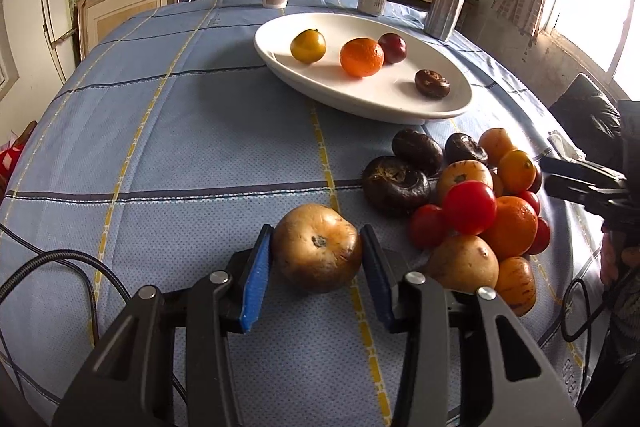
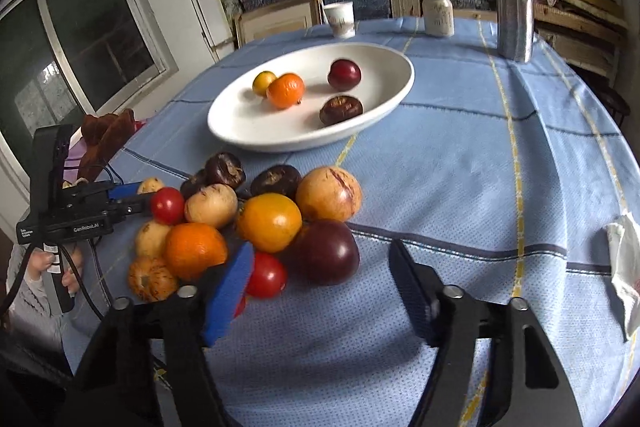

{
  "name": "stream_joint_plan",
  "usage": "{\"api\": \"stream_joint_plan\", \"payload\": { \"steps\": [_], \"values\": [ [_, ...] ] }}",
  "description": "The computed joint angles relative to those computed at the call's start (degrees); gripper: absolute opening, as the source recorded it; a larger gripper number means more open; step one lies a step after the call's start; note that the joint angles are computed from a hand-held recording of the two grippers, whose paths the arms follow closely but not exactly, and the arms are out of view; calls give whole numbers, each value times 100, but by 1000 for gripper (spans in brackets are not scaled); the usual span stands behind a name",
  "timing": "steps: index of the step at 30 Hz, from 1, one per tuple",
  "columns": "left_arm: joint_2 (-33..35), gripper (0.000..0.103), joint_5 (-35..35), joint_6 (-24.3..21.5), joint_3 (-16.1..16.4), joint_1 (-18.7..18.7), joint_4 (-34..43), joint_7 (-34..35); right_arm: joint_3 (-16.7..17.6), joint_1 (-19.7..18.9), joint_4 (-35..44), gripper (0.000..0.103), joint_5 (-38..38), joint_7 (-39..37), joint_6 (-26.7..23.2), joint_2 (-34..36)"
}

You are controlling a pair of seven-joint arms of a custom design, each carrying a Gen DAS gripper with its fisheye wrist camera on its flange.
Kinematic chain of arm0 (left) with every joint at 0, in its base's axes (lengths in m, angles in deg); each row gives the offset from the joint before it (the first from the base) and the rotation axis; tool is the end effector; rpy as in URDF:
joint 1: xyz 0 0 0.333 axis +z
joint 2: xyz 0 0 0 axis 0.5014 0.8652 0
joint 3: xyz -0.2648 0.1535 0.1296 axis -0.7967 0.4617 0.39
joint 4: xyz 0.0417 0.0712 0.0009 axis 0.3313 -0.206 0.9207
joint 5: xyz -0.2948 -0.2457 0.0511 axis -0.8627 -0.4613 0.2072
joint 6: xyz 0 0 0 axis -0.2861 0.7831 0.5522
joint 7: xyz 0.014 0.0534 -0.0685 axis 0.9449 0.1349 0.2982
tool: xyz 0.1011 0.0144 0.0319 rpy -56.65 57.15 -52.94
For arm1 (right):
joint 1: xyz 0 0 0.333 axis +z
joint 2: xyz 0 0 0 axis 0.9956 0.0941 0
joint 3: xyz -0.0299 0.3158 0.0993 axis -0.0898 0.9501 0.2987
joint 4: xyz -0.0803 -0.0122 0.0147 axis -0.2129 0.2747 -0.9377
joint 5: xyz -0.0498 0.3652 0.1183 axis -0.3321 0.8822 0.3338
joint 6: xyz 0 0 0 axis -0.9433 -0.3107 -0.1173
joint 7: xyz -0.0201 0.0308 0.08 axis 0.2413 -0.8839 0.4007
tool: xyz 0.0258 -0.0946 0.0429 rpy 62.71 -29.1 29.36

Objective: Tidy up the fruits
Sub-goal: 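Grasp the brown potato with the left tool, then lift the potato with the left tool while the right tool grasps a dark red plum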

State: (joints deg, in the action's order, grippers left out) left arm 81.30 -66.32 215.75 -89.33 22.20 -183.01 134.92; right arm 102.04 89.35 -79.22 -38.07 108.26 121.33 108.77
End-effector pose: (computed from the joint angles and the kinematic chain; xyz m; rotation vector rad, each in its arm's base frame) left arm 0.5915 -0.0963 0.3654 -1.8907 1.8333 -0.7622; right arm 0.6859 0.2548 0.3449 -2.0435 1.1511 -0.1658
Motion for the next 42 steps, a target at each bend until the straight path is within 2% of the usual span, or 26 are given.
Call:
{"api": "stream_joint_plan", "payload": {
  "steps": [2,6,9,12,16,20,22,25,29,35,39,42],
  "values": [
    [9,43,-10,-13,-21,17,12,4,-151,82,143,57,-131,196,-235,70],
    [19,43,-56,-42,-97,84,28,46,-294,191,383,57,-311,363,-534,198],
    [16,43,-64,-43,-106,90,23,53,-229,127,602,56,-268,311,-817,333],
    [35,43,-168,-61,-263,230,44,152,-113,5,799,48,-49,166,-1168,460],
    [55,43,-418,-60,-550,498,45,364,-177,49,698,38,135,-35,-1136,360],
    [69,43,-547,-89,-609,539,62,482,-342,180,550,37,108,-70,-996,240],
    [123,43,-867,-222,-863,738,135,827,-451,296,549,37,-46,-20,-932,223],
    [113,43,-598,-246,-567,464,144,599,-587,456,623,37,-353,108,-866,249],
    [107,43,-605,-238,-542,426,133,591,-570,485,571,37,-577,163,-691,243],
    [85,43,-653,-177,-559,455,91,611,-391,332,-13,36,-674,58,-42,-53],
    [4,43,-433,49,-158,106,-6,335,-152,81,-215,36,-577,-6,230,-152],
    [-23,43,39,65,587,-551,83,-90,47,-85,-199,36,-470,-95,371,-193]
  ]
}}
